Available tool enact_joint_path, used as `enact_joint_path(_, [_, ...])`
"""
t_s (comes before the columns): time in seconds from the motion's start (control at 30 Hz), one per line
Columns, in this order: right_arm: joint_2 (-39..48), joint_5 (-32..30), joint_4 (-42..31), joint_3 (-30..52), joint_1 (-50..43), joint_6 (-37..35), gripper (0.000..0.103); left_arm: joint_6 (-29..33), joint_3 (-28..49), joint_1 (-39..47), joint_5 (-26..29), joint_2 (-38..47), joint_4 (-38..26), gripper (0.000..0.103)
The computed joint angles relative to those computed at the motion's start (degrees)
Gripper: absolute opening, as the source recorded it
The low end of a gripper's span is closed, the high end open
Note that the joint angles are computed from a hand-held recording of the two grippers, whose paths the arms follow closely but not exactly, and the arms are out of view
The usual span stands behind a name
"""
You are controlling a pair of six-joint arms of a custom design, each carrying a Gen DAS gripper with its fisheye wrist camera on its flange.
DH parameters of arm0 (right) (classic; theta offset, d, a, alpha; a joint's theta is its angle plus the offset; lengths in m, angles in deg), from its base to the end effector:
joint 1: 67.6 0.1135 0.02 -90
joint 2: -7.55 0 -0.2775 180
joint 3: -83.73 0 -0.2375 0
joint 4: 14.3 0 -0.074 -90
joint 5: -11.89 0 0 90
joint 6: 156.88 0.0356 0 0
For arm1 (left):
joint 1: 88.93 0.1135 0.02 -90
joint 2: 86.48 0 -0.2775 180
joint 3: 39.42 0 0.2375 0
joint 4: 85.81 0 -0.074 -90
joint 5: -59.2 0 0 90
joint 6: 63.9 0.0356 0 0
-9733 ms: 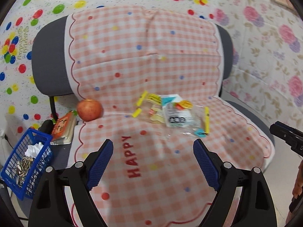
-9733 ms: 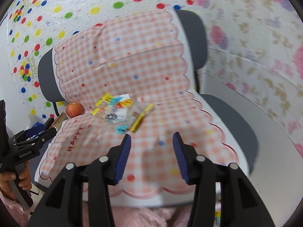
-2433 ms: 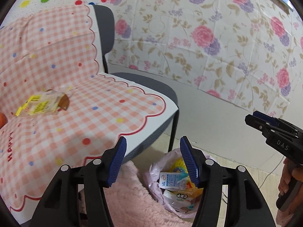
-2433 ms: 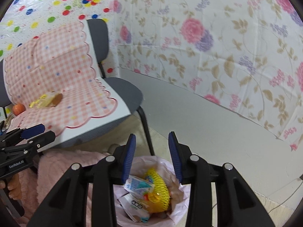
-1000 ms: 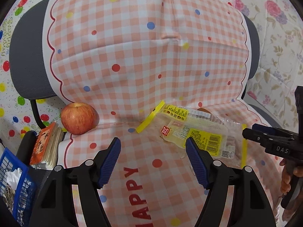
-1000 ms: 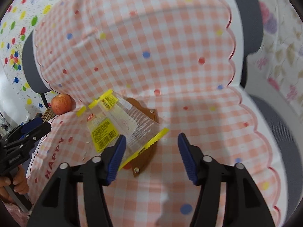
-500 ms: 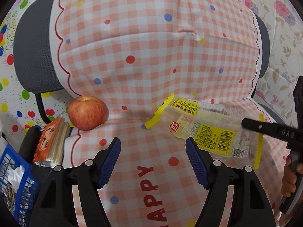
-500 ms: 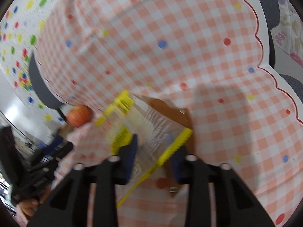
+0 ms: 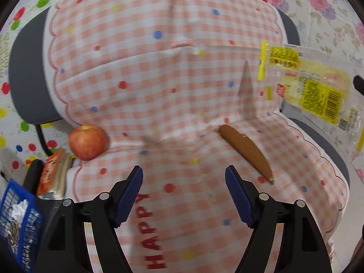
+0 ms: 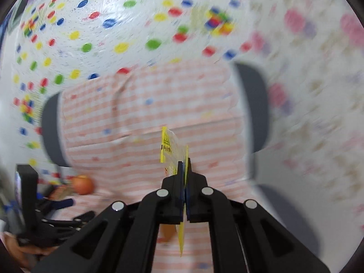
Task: Collect trash
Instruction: 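Grasp the brown leather sheath with the left gripper while right holds the packet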
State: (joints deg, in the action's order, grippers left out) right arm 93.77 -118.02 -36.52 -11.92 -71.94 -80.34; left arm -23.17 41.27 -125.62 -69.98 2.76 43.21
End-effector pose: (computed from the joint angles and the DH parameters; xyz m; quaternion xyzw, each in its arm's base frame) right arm 0.3323 -0.0023 0.3413 -0.2478 0.7715 0.2038 0.5495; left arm 0.2562 -0.1628 0.2681 -0.1872 0.8939 0.0679 0.4017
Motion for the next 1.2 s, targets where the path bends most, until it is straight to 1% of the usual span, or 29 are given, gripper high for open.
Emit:
enact_joint_path(0.07, [-1.4, 2.4, 4.2, -3.1, -2.2, -0.2, 0.001, 1.4, 2.8, -0.1, 1.3, 3.3, 1.7, 0.077])
enact_joint_path(0.1, [-1.4, 3.2, 6.0, -4.0, -3.3, -0.4, 0.001, 2.3, 4.7, -0.1, 2.2, 5.5, 2.5, 0.079])
enact_joint_path(0.13, [-0.8, 3.6, 7.2, -4.3, -3.9, -0.6, 0.001, 3.0, 6.7, 0.1, 3.1, 7.7, 2.9, 0.085])
enact_joint_path(0.17, [-0.2, 4.5, 8.7, -5.0, -4.5, -0.8, 0.001, 3.0, 9.2, 0.0, 3.6, 10.0, 2.5, 0.086])
enact_joint_path(0.27, [2.9, 5.0, 9.7, -4.5, -6.2, -1.4, 0.001, 3.2, 16.2, 0.5, 5.4, 16.8, 1.0, 0.087])
enact_joint_path(0.33, [4.9, 5.0, 10.1, -3.8, -6.7, -1.4, 0.001, 2.9, 22.5, 1.2, 6.1, 22.1, -1.9, 0.087])
enact_joint_path(0.4, [6.1, 4.0, 9.8, -3.2, -7.6, -1.4, 0.001, 2.3, 31.1, 2.1, 7.0, 28.7, -7.0, 0.087])
enact_joint_path(0.43, [6.9, 3.8, 9.7, -2.7, -7.8, -1.3, 0.001, 2.1, 33.4, 2.4, 7.2, 30.3, -8.5, 0.087])
enact_joint_path(0.5, [8.1, 3.3, 9.5, -1.9, -8.2, -1.2, 0.001, 1.2, 42.0, 3.6, 7.8, 36.2, -14.4, 0.087])
enact_joint_path(0.63, [9.9, 2.2, 8.6, -0.2, -8.9, -1.2, 0.001, -0.6, 54.9, 5.6, 8.8, 44.7, -23.7, 0.088])
enact_joint_path(0.67, [10.5, 1.8, 8.4, 0.2, -9.1, -1.2, 0.001, -1.3, 59.5, 6.0, 9.1, 47.6, -27.4, 0.088])
enact_joint_path(0.7, [10.6, 1.7, 8.2, 0.4, -9.1, -1.3, 0.001, -1.9, 62.6, 6.4, 9.6, 49.7, -29.8, 0.089])
enact_joint_path(0.77, [11.1, 1.6, 7.8, 0.7, -9.1, -1.4, 0.001, -2.1, 65.1, 6.6, 9.0, 51.1, -31.2, 0.089])
enact_joint_path(0.87, [11.6, 1.4, 7.0, 1.0, -9.2, -1.6, 0.001, -1.7, 63.3, 6.9, 9.5, 50.1, -29.0, 0.085])
enact_joint_path(0.9, [11.7, 1.3, 6.6, 1.0, -9.2, -1.8, 0.001, -1.4, 62.5, 6.8, 9.1, 49.6, -28.4, 0.071])
enact_joint_path(0.93, [11.8, 1.1, 6.2, 1.0, -9.3, -1.9, 0.001, -1.1, 61.4, 6.8, 8.8, 48.9, -27.7, 0.06])
enact_joint_path(1.0, [12.0, 0.7, 5.5, 1.2, -9.6, -2.1, 0.001, 0.3, 57.5, 6.8, 10.0, 46.5, -24.2, 0.059])
enact_joint_path(1.1, [12.0, -0.2, 3.7, 1.4, -10.0, -2.4, 0.001, 2.1, 49.2, 5.7, 10.8, 41.2, -16.7, 0.057])
enact_joint_path(1.2, [12.5, -2.2, 0.1, 2.6, -10.8, -3.1, 0.001, 4.6, 38.3, 2.6, 8.1, 33.7, -8.4, 0.056])
